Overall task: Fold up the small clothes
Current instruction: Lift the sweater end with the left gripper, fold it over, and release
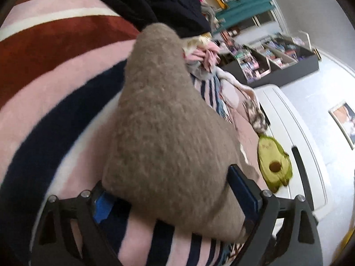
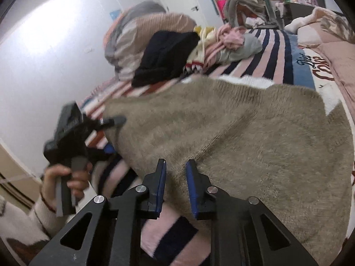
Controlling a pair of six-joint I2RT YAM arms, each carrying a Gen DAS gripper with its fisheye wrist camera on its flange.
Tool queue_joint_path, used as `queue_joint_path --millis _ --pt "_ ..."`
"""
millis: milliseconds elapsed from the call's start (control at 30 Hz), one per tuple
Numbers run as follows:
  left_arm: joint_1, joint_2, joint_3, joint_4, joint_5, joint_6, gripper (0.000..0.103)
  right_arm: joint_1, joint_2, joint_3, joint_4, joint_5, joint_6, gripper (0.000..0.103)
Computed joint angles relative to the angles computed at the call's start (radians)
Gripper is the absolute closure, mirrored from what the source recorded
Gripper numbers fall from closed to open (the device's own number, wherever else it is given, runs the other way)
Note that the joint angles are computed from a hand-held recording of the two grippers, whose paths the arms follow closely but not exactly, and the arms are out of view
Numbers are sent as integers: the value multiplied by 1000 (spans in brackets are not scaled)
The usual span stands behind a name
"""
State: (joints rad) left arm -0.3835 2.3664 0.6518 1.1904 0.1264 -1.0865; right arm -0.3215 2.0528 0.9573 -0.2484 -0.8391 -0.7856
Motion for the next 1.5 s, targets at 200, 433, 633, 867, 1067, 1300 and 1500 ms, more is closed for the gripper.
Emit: queue_joint_path --millis 200,433,633,867,1067,1300,1500 --pt "-16 -27 61 -88 -80 37 24 14 5 -27 34 39 2 89" --pt "-57 -173 77 -230 -148 247 66 16 9 -36 40 46 -2 89" --pt "-149 -269 167 -357 -173 448 70 4 22 -22 18 19 0 88" --pt "-272 -311 304 -518 -213 604 72 -169 -26 10 -94 -74 -56 84" --pt "-395 -239 499 -655 -208 719 74 -375 -34 86 -154 -125 -65 84" --pt "-481 -37 847 -990 -161 827 73 -543 5 173 -197 -131 -78 84" --pt "-517 12 945 -1115 -207 865 58 -597 62 246 -280 -135 -123 84"
